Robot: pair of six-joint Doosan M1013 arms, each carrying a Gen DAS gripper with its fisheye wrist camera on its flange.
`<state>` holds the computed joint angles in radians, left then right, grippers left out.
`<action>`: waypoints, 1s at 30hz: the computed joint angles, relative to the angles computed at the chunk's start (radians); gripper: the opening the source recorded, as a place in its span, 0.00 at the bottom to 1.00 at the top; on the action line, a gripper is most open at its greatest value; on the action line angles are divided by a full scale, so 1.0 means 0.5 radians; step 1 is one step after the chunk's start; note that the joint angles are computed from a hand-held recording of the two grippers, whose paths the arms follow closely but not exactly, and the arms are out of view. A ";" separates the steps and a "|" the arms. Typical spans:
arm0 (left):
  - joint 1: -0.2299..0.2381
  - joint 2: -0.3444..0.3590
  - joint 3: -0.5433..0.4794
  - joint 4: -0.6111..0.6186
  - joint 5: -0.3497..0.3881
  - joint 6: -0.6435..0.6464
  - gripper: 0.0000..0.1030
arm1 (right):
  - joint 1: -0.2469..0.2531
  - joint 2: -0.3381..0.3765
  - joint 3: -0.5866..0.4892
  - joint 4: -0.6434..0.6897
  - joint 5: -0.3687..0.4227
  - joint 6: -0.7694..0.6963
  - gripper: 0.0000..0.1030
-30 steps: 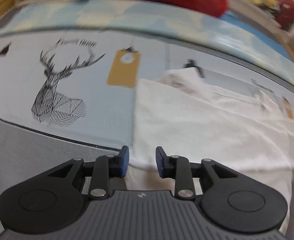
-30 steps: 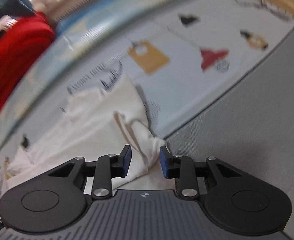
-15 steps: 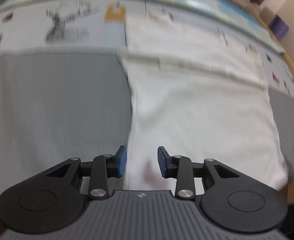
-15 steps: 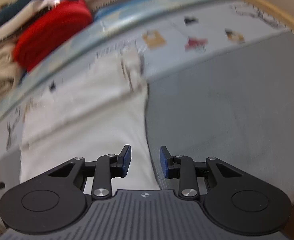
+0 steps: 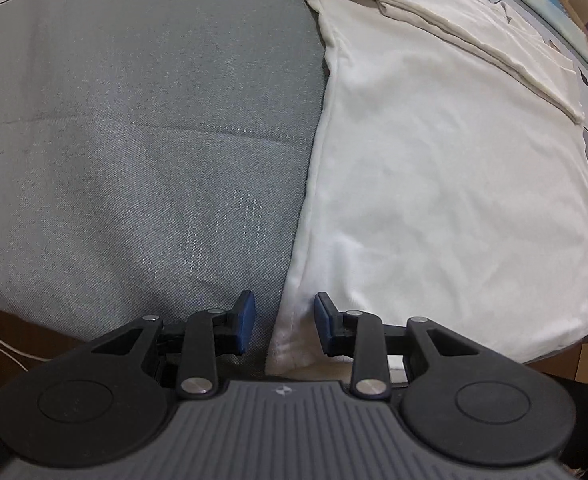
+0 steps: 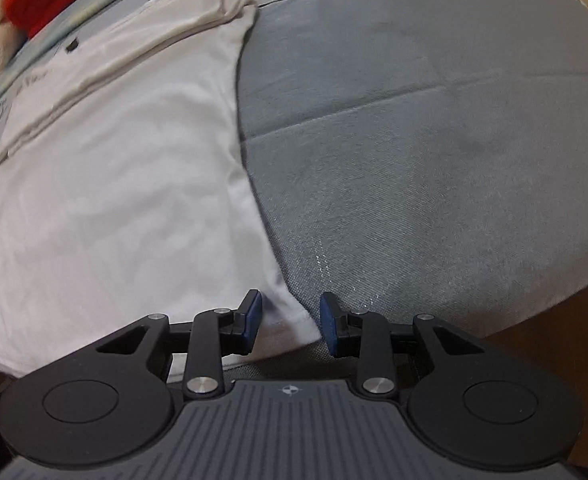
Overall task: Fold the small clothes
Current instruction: 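Close both grippers on the shirt side edge, then lift the side edge with both grippers and fold it over the body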
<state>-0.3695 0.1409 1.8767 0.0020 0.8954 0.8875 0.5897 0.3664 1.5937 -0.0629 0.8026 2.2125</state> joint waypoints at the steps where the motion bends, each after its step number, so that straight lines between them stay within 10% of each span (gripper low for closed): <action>1: 0.001 -0.004 0.003 -0.003 -0.004 0.009 0.35 | 0.006 0.007 -0.010 -0.019 0.018 -0.007 0.33; 5: -0.014 -0.007 0.011 0.032 -0.010 0.059 0.23 | 0.012 0.023 -0.039 -0.047 0.060 -0.072 0.30; 8: -0.014 -0.015 0.024 -0.020 -0.047 0.116 0.04 | 0.008 0.027 -0.050 -0.012 0.061 -0.126 0.09; 18: -0.099 -0.130 0.036 0.145 -0.178 0.076 0.03 | -0.025 -0.059 -0.011 0.074 -0.079 -0.018 0.05; 30: -0.215 -0.607 0.057 0.347 -0.415 -0.082 0.02 | -0.007 -0.590 0.247 0.012 -0.658 0.126 0.04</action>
<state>-0.4772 -0.1627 1.9052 0.1754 0.6879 0.8463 0.5861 0.0713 1.7170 -0.0568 0.4736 2.2757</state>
